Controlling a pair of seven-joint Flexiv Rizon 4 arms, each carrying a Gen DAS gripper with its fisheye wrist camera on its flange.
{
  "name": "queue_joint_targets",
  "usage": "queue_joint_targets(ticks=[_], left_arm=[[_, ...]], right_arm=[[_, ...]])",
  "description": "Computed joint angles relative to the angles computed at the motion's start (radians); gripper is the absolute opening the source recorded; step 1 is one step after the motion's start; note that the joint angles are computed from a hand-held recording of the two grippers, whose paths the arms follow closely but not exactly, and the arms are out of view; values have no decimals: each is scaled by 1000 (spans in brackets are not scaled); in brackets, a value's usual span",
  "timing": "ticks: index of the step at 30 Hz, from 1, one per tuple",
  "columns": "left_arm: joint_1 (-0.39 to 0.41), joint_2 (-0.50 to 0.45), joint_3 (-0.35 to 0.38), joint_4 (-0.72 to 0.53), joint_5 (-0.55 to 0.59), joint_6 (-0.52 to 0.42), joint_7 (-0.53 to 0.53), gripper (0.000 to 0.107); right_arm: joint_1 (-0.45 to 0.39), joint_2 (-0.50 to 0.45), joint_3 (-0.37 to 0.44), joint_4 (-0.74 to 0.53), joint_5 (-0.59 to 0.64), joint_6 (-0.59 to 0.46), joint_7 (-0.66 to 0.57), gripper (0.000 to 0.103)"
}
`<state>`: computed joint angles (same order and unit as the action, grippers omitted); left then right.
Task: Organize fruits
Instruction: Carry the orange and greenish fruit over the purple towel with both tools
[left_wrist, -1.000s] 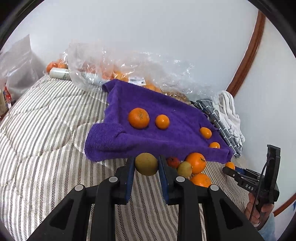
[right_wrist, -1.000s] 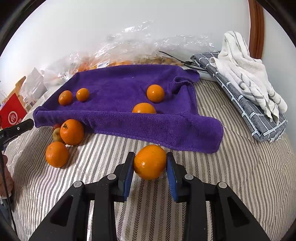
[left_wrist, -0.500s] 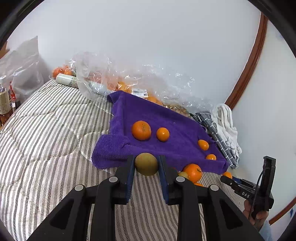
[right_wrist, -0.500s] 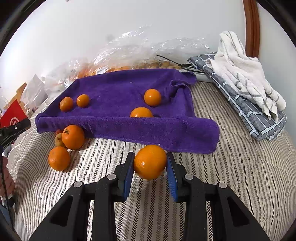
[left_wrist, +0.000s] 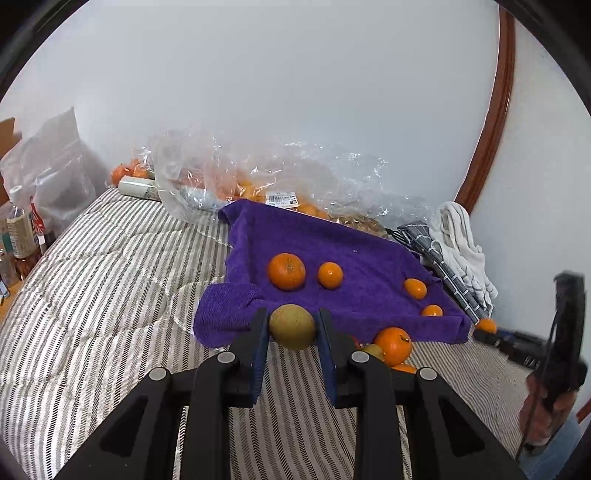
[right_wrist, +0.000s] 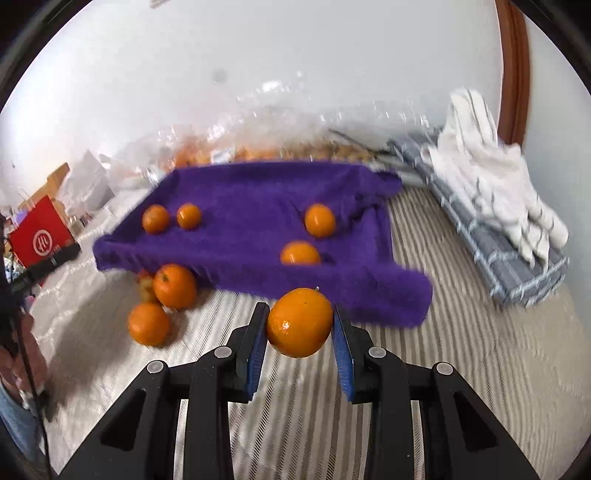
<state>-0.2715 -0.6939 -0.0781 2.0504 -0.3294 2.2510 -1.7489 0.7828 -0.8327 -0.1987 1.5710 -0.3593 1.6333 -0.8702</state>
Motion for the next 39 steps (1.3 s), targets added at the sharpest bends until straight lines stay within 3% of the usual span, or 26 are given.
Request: queue_joint_targets(ticks=[1, 3, 4, 6, 9, 13, 18, 20, 24, 27, 30, 32, 36, 39], left_arm=[[-25, 2, 23, -1, -21, -6, 5, 24], [-128, -5, 83, -1, -194, 34, 104, 24], [-150, -5, 99, -2, -222, 42, 118, 24], [-133, 15, 83, 5, -223, 31, 130, 24], [-189, 41, 113, -14, -357, -28, 236, 24], [-165, 69, 101, -73, -376, -153, 304, 24], [-334, -29, 282, -239, -590, -294, 442, 24], [-305, -63, 266, -284, -565, -321, 421, 24], [-360, -145, 368, -363, -584, -429, 378, 24], [-355, -165, 377, -371, -544, -464, 353, 24], [-396, -190, 449, -383, -518, -502, 320, 24], [-448, -220, 535, -400, -505, -546, 287, 24], [-418, -211, 513, -404, -455, -559, 255, 24], [-384, -196, 476, -395, -416, -545, 234, 24]], right_arm=[[5, 3, -9, -7, -1, 0, 1, 34], [7, 2, -20, -28, -4, -1, 1, 34], [12, 0, -30, -35, -7, -1, 2, 34], [19, -13, -53, -60, -12, 1, 4, 34], [-31, -35, 4, -117, -20, -16, -15, 34], [-72, -90, 46, -224, -27, -53, -19, 34], [-117, -188, 115, -424, -50, -182, -33, 34], [-147, -226, 175, -494, -50, -201, -70, 34], [-147, -284, 189, -575, -50, -257, -107, 34], [-167, -315, 245, -611, -29, -296, -164, 34], [-167, -329, 256, -631, -6, -326, -190, 34], [-164, -331, 257, -637, 6, -329, -202, 34], [-178, -346, 311, -668, 43, -351, -261, 34], [-169, -357, 307, -691, 59, -389, -280, 34]])
